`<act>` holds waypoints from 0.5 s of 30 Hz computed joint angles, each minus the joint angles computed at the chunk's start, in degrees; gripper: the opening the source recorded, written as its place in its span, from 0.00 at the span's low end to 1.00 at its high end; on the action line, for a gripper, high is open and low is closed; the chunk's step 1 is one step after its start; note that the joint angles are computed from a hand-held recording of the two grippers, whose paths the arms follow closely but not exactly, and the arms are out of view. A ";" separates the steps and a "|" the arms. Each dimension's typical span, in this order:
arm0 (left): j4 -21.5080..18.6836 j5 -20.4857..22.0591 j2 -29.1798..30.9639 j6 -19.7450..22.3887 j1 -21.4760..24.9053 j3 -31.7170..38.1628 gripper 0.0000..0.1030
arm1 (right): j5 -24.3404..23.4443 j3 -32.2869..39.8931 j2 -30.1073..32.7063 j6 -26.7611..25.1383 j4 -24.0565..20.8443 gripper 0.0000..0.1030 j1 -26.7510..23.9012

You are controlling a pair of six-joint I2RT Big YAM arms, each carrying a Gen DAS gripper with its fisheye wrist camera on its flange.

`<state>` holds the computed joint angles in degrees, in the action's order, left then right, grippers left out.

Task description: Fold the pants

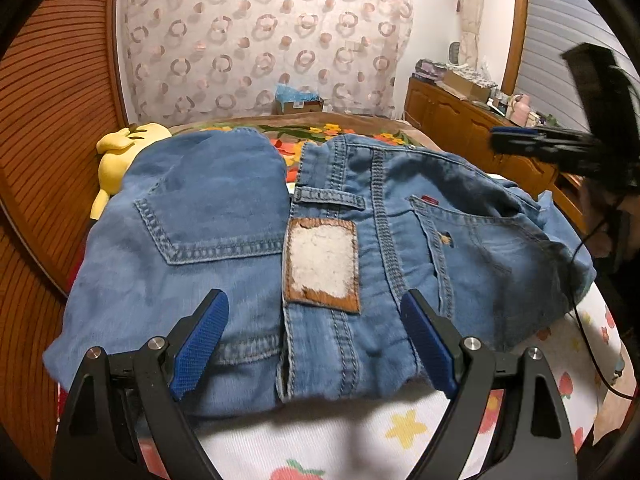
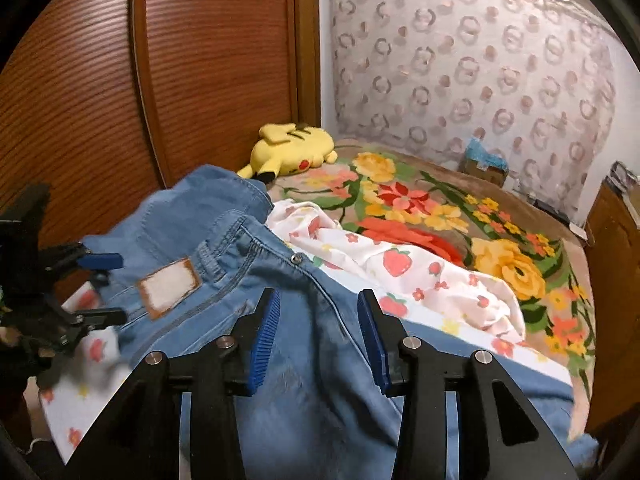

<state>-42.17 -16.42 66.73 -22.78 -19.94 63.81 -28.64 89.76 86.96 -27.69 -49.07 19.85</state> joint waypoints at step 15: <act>-0.26 -3.73 -3.69 -2.58 -4.70 -3.10 0.83 | -0.40 -19.26 -20.48 2.24 3.17 0.41 -9.26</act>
